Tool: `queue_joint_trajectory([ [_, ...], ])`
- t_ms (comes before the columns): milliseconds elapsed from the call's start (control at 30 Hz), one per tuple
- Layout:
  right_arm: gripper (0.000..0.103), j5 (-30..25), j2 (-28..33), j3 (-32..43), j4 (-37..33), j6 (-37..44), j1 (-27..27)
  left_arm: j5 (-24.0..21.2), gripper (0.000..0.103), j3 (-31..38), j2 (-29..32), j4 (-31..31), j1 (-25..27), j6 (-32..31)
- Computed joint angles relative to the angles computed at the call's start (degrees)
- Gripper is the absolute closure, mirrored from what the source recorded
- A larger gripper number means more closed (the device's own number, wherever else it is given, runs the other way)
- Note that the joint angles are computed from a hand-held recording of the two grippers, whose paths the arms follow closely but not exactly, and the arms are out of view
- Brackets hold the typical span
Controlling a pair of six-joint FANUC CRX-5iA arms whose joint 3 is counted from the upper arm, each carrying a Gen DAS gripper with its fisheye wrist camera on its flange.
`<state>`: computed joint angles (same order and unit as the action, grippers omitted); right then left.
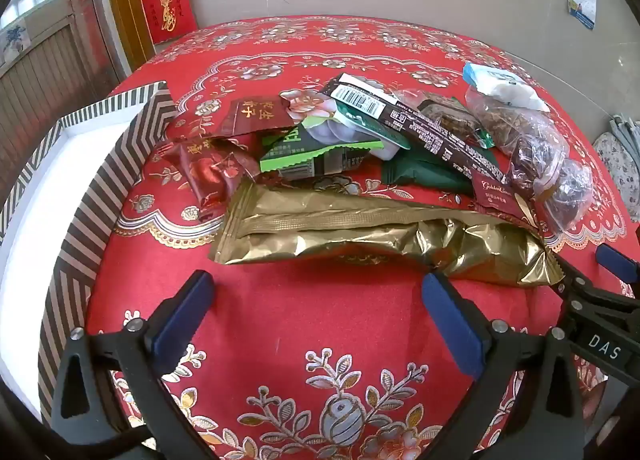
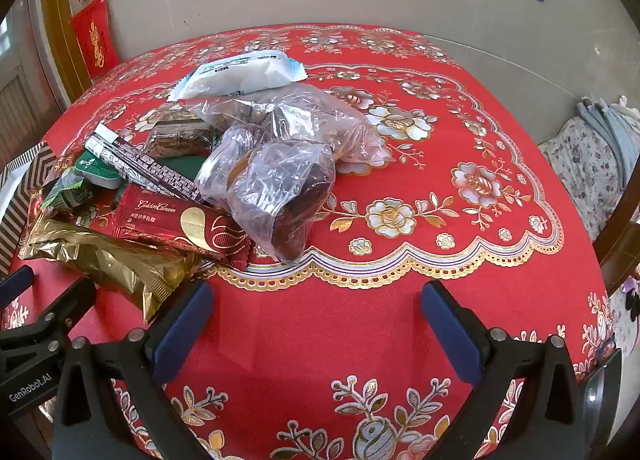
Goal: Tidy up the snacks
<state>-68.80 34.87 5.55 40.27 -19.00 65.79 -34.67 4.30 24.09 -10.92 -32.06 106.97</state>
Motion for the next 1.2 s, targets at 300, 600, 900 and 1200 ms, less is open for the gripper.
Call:
queue_joint_trajectory([
  [300, 0.0, -10.94, 2.0, 4.18, 2.82, -1.99, 4.65, 2.89, 0.0, -4.59, -5.13, -3.5, -0.99, 0.93],
  [600, 0.0, -15.14, 2.91, 5.92, 7.42, -2.04, 6.62, 13.63, 0.0, -15.13, -15.14, -2.63, 0.48, -0.93],
  [900, 0.0, -16.33, 4.95, 8.18, 10.9, -0.57, 7.81, 13.68, 0.0, -14.45, -16.81, -13.75, 0.08, 9.23],
  [1200, 0.0, -13.79, 4.32, 7.06, 12.35, -1.54, 7.98, 12.68, 0.0, -13.99, -16.83, -18.37, -0.17, 14.48],
])
